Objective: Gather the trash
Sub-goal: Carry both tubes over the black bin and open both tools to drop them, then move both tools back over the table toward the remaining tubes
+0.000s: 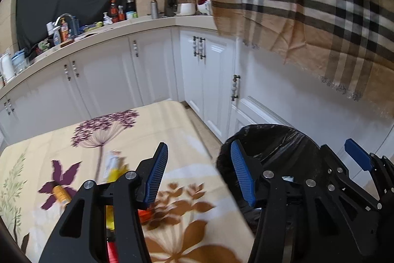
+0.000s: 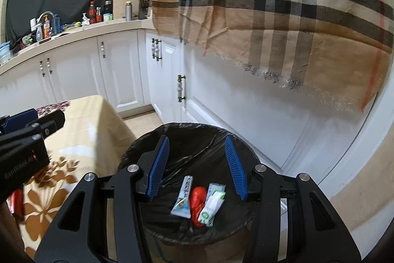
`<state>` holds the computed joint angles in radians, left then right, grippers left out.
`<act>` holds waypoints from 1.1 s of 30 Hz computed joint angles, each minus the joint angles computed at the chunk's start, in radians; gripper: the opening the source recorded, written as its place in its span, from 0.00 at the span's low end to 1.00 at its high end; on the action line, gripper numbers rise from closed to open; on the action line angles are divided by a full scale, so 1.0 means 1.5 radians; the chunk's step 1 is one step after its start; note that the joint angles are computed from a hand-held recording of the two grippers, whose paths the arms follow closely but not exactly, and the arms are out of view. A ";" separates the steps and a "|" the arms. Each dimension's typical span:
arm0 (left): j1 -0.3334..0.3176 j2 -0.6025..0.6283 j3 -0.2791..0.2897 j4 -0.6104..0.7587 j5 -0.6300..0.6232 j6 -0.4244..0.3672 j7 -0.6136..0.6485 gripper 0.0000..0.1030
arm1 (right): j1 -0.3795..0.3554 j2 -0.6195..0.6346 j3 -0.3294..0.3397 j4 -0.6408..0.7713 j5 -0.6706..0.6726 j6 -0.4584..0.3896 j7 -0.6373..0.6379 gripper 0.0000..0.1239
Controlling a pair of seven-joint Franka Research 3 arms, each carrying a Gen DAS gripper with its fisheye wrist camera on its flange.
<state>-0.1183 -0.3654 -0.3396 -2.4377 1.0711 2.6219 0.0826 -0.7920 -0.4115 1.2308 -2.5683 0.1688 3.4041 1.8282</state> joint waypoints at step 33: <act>-0.105 -0.545 0.010 -0.361 -0.341 -0.272 0.174 0.52 | 0.547 -0.070 -0.297 -0.139 -0.012 -0.069 -0.010 0.37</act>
<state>-0.2765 -1.1828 -0.3241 -2.9793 0.5597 2.2134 0.3438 0.0292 -0.5161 0.7853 -2.7769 0.1503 3.3008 1.8138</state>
